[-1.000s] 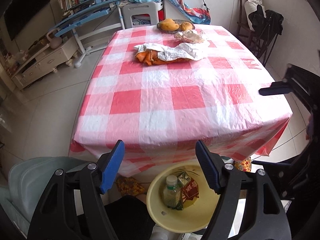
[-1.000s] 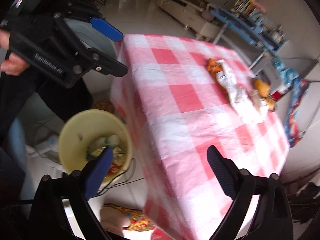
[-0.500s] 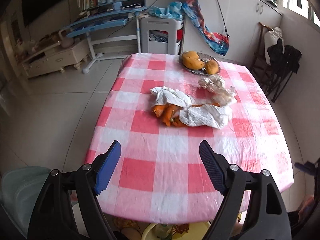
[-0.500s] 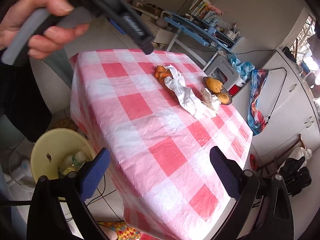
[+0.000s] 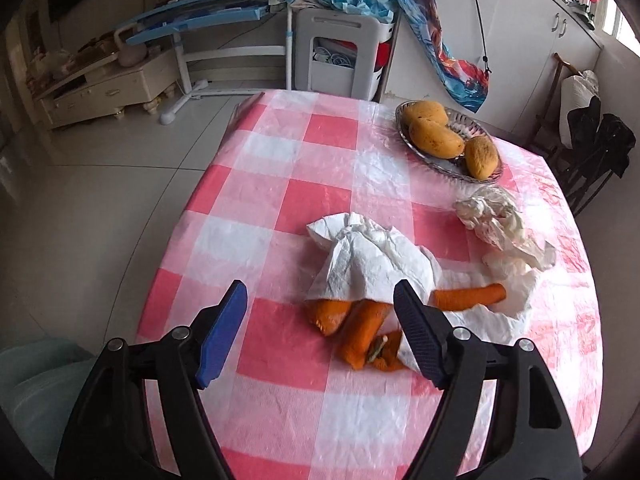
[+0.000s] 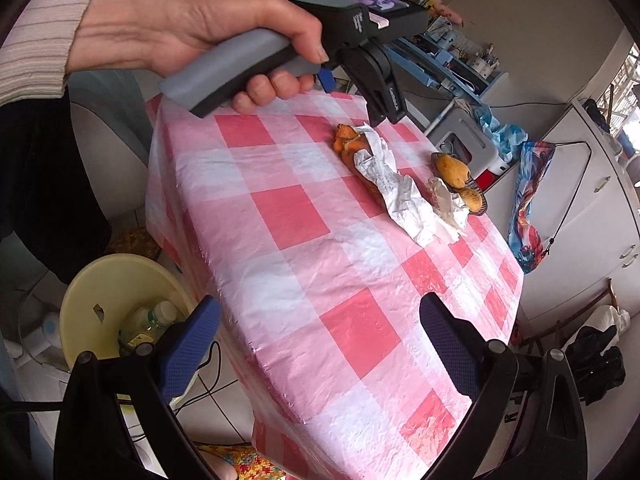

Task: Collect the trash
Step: 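Move the left gripper back over the tissues and sweet potatoes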

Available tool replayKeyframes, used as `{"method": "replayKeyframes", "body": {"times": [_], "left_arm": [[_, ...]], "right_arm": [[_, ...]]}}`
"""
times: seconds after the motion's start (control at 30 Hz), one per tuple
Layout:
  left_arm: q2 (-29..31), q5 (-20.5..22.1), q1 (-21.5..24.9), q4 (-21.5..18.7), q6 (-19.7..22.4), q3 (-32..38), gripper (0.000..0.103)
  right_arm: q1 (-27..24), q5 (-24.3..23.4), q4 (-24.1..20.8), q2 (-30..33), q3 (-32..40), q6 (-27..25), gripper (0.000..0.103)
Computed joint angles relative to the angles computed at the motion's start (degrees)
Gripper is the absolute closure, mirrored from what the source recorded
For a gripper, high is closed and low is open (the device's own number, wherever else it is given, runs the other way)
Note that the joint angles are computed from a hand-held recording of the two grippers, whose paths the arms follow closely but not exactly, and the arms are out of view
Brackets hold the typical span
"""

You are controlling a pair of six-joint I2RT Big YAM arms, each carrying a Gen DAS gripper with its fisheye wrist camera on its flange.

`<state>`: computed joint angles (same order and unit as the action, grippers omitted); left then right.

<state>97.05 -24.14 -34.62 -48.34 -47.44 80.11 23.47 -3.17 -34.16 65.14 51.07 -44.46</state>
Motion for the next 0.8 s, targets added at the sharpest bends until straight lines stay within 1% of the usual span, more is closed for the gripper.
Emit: {"method": "replayKeyframes", "body": {"times": [0.1,0.13,0.17,0.2,0.23,0.27,0.3,0.33,0.37,0.4,0.43,0.5,0.57,0.6,0.63,0.67,0.77,0.8], "left_arm": [[3.93,1.72,1.69,-0.22,0.07,2.37,0.030],[4.77,2.59,2.05,0.24,0.46,2.74,0.033],[5.43,3.09,2.10,0.28,1.15,3.17,0.034],[6.48,3.64,1.77,-1.37,3.97,4.89,0.038],[6.85,6.55,1.68,-2.29,7.33,5.98,0.041],[7.27,10.27,1.37,-3.97,11.88,7.45,0.045],[7.59,12.02,0.85,-5.75,15.70,8.73,0.047],[7.62,11.87,-0.03,-6.83,19.98,9.76,0.047],[7.73,9.21,-1.03,-7.74,23.48,10.98,0.047],[8.31,6.50,-1.67,-9.00,25.42,12.61,0.047],[8.92,4.33,-1.98,-9.58,26.31,14.19,0.045],[10.99,1.64,-1.88,-10.02,26.32,18.30,0.040],[13.62,-1.89,-1.95,-9.26,26.09,22.68,0.038],[15.02,-2.06,-1.88,-7.51,26.29,24.71,0.033],[16.60,-1.25,-1.71,-6.79,26.70,27.00,0.031],[19.40,-0.53,-1.54,-7.58,27.01,30.78,0.031],[26.30,1.58,-1.07,-11.75,26.58,40.09,0.032],[28.17,2.96,-0.96,-13.61,26.49,42.36,0.036]], "right_arm": [[-0.18,0.28,-0.01,0.73,0.42,-0.27,0.008],[-0.23,0.24,0.01,0.95,0.57,-0.27,0.008],[-0.34,0.03,-0.12,1.21,0.82,-0.21,0.008],[-0.40,-0.18,-0.34,1.54,1.17,-0.12,0.008],[-0.47,-0.39,-0.49,1.82,1.49,-0.17,0.008],[-0.59,-0.71,-0.54,2.10,1.88,-0.31,0.008],[-0.64,-0.91,-0.47,2.30,2.21,-0.29,0.008],[-0.72,-1.16,-0.42,2.46,2.53,-0.13,0.008],[-0.88,-1.55,-0.42,2.67,3.09,0.36,0.008],[-0.98,-1.87,-0.33,2.78,3.50,0.87,0.008],[-1.11,-2.42,-0.28,2.78,3.86,1.55,0.008],[-1.56,-4.30,-0.52,2.45,4.31,2.66,0.008],[-1.86,-5.38,-0.63,1.93,4.04,2.76,0.008],[-1.92,-5.30,-0.73,1.94,3.98,2.64,0.008],[-1.91,-4.99,-0.87,2.06,3.95,2.53,0.008],[-1.97,-4.75,-1.12,2.26,4.02,2.36,0.008],[-2.24,-4.30,-1.32,2.42,3.88,1.67,0.008],[-2.44,-4.20,-1.31,2.48,3.88,1.70,0.008]]}}
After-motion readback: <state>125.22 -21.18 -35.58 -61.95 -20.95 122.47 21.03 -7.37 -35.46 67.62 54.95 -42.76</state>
